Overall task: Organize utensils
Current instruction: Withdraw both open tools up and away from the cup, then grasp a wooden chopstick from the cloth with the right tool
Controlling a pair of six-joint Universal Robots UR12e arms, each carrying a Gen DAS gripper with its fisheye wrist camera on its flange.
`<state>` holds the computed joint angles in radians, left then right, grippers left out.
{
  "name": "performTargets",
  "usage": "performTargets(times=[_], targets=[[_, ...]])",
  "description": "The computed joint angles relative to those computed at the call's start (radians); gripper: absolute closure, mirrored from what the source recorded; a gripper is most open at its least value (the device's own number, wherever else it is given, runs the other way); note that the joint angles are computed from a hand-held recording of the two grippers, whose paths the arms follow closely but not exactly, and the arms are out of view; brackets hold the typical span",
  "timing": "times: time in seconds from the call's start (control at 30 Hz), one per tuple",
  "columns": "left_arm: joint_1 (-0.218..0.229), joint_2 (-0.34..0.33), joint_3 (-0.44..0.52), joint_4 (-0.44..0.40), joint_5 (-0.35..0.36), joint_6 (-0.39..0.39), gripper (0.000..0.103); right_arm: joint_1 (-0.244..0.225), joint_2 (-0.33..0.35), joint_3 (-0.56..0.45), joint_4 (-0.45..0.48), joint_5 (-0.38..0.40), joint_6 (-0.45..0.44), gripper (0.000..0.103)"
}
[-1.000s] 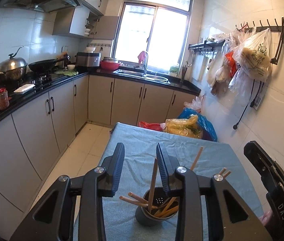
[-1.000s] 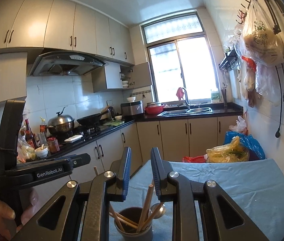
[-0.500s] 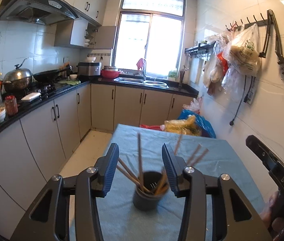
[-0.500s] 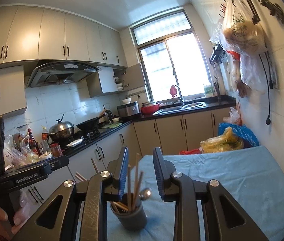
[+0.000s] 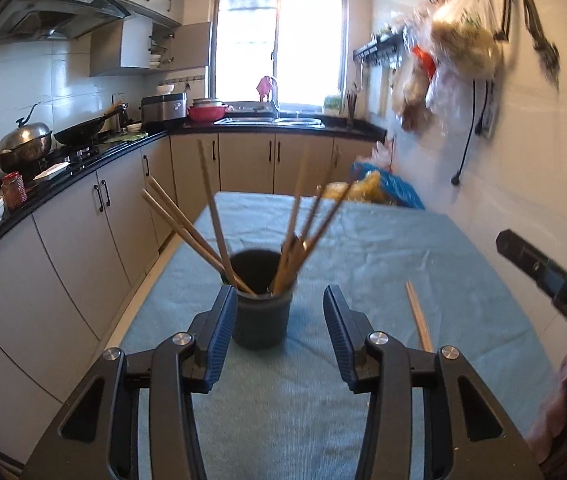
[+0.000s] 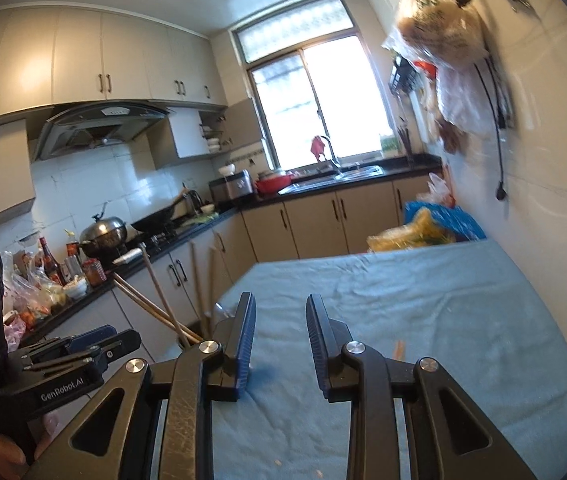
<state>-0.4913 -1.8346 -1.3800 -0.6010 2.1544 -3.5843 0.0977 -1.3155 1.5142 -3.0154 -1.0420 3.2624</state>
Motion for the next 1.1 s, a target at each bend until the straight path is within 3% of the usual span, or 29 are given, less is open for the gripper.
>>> performTargets(times=[0.57, 0.83, 0.97, 1.1], targets=[[-0.007, -0.025, 0.015, -0.079, -0.047, -0.002, 0.059, -0.040, -0.012, 0.034, 0.090, -0.013, 0.043, 0.075], [-0.015, -0.051, 0.031, -0.125, -0.082, -0.008, 0.054, -0.054, -0.012, 0.042, 0.126, -0.023, 0.059, 0.075], [-0.015, -0.071, 0.038, -0.169, -0.119, -0.014, 0.054, -0.069, -0.009, 0.038, 0.189, -0.022, 0.079, 0.075], [-0.008, -0.084, 0.045, -0.222, -0.181, -0.028, 0.054, -0.077, 0.005, 0.002, 0.327, -0.038, 0.062, 0.075]])
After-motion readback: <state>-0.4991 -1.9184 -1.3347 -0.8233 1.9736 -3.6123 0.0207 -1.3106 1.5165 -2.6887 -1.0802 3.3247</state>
